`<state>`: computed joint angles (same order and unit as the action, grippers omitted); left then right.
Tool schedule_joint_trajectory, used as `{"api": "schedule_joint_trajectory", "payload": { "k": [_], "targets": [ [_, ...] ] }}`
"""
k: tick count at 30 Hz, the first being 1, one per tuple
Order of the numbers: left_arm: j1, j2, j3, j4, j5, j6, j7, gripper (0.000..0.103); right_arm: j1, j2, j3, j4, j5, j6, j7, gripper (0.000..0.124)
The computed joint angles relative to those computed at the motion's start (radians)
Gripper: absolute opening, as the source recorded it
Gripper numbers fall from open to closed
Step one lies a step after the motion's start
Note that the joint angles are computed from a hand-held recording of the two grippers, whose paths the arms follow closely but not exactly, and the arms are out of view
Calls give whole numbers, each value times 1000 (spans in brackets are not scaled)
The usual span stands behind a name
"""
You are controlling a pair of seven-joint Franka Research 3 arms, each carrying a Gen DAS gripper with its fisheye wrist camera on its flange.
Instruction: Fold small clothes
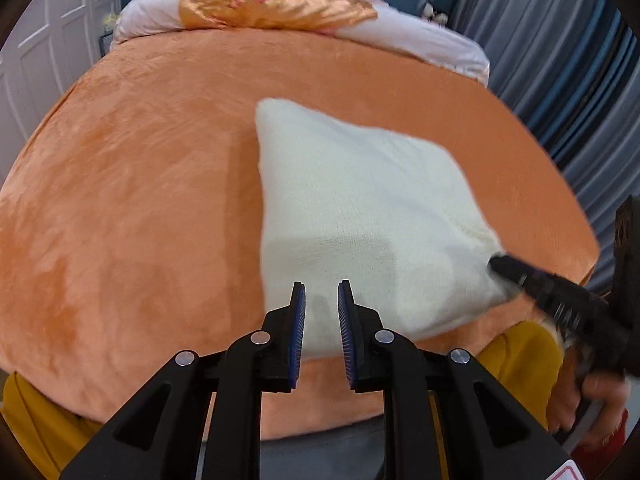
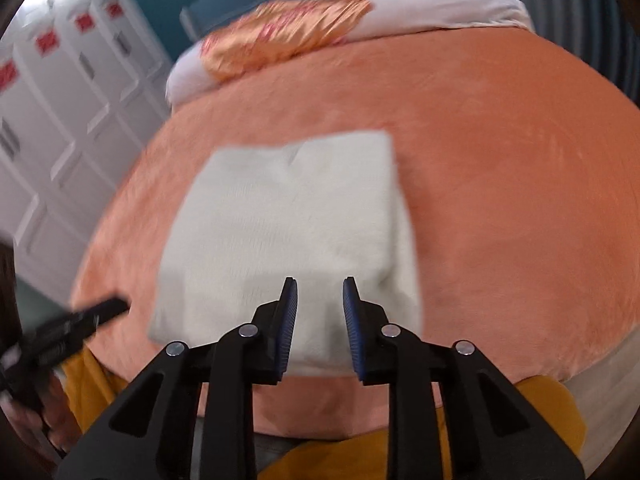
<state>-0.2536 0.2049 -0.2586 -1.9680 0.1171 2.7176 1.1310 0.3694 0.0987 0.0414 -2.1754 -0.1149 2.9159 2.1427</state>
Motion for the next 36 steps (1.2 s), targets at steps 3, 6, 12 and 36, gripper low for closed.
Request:
{"api": "schedule_joint_trajectory", "payload": {
  "k": [3,6,12,36],
  "targets": [
    [-17,79,3,77,21,-98,-4,16,19,71,-3,57,-49,-143,0,19],
    [-45,96,28,88,103,-116,-48,19,45,80,-23,64,-115,-153,27,19],
    [-28,110,14,105,84,-132,-53,19,11,27,3,70,-21,-106,-28,20],
    [-89,190,50,287,189,-157,-132,18,9,176,8,226,174,-217,-174,17]
  ]
}}
